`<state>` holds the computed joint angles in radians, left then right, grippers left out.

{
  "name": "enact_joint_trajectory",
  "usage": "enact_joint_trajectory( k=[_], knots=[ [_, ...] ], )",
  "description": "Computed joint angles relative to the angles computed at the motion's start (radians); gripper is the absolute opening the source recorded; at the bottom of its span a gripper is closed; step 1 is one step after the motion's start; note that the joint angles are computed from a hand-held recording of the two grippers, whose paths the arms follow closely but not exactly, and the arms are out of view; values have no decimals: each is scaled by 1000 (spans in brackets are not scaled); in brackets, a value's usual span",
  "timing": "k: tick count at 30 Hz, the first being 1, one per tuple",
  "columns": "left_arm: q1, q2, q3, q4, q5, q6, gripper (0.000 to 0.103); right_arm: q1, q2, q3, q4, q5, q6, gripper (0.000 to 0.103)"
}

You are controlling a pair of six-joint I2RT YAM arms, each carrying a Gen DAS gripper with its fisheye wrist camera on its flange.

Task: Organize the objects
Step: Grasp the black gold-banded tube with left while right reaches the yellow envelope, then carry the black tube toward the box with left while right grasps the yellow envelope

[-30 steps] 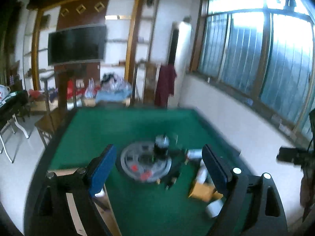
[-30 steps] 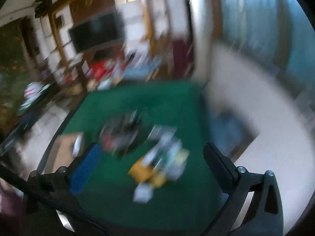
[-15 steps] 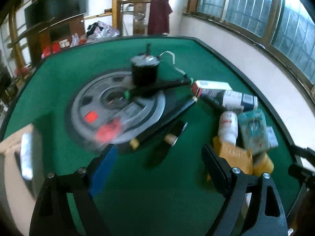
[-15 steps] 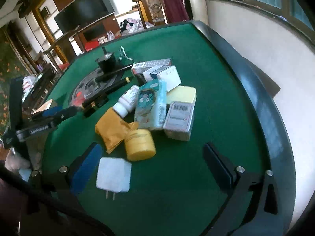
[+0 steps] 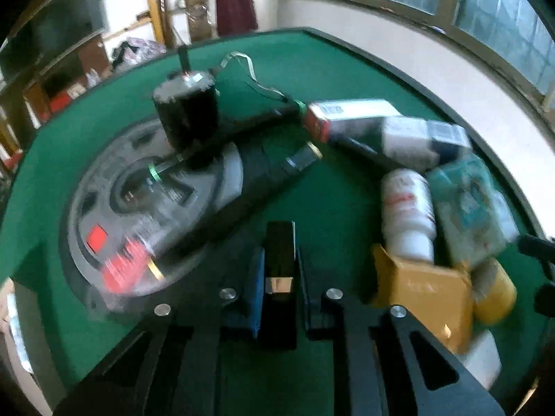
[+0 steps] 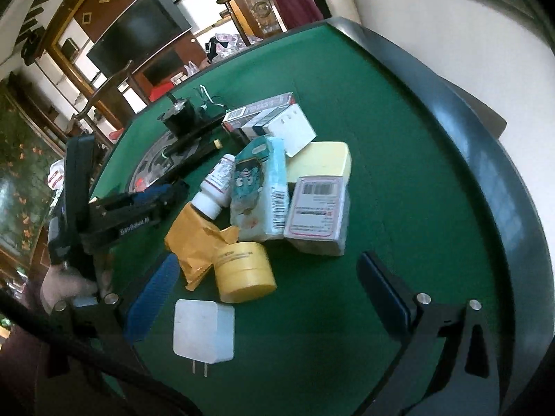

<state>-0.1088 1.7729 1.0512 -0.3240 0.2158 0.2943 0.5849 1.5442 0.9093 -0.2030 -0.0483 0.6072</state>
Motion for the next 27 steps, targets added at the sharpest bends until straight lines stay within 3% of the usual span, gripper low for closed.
enact_joint_trajectory(
  k=[4, 10, 14, 17, 20, 21, 23, 27],
  knots=[
    [61, -91, -73, -101, 124, 10, 14, 38, 37, 33, 7, 12, 22, 102],
    [115, -238, -213, -139, 173, 20, 14, 100, 54, 57, -2, 34, 37, 102],
    [73, -281, -273, -67, 128, -50, 15, 123, 56, 68, -11, 41, 60, 102],
    [21, -304, -315, 9, 83, -89, 30, 143, 25, 68, -28, 68, 65, 102],
    [-55, -348, -387, 98, -9, -118, 31, 162, -5, 78, -71, 109, 60, 102],
    [-39, -347, -383, 90, 23, -113, 16, 166, -12, 81, -89, 116, 61, 102],
    [80, -341, -347, -3, 179, -64, 14, 178, -19, 84, -124, 131, 72, 102],
    [237, -430, -376, -80, 338, -27, 14, 214, -3, 98, -163, 151, 87, 102]
  ],
)
